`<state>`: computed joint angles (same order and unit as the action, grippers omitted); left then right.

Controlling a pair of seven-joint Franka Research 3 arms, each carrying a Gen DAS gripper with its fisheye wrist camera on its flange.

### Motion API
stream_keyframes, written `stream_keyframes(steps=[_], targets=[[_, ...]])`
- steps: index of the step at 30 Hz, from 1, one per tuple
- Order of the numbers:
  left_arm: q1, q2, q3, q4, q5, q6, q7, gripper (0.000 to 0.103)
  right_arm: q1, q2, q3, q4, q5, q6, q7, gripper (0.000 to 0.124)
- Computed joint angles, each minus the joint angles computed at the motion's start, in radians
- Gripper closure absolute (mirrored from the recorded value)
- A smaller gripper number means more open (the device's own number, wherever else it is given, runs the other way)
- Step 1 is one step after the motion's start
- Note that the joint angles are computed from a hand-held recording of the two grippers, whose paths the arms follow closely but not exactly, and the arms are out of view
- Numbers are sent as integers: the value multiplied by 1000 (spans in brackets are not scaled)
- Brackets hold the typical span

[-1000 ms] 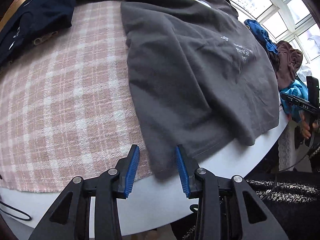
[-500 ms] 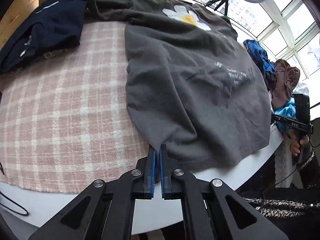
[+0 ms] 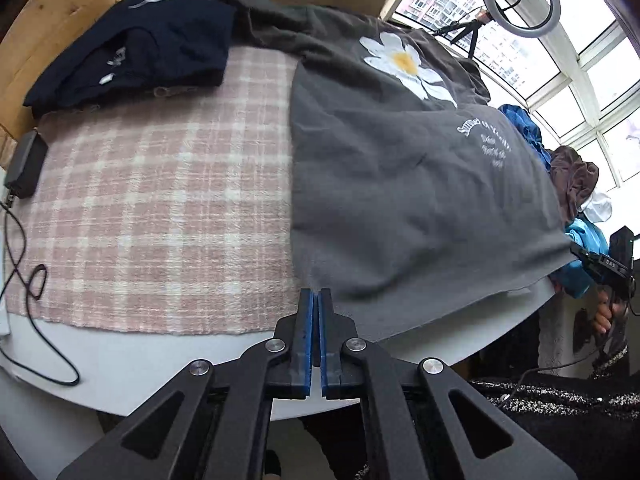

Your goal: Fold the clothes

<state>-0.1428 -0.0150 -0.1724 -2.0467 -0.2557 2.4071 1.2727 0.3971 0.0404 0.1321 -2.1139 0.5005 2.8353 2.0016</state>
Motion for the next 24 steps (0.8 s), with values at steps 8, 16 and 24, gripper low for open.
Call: stream_keyframes(steps=[8,16,24], targets=[[-14,-45,-5,-80,-54,29,-16,93,-45,-50,-34,-34,-270,-57,282,121],[-60,-11,-19,-104,-153,81,-1,69,-43,12,-33,53,-321,-146,263,121],[-60,20,-36,-74,-72,77,-71,101,-35,24,-32,78,-313,-176,248,121]])
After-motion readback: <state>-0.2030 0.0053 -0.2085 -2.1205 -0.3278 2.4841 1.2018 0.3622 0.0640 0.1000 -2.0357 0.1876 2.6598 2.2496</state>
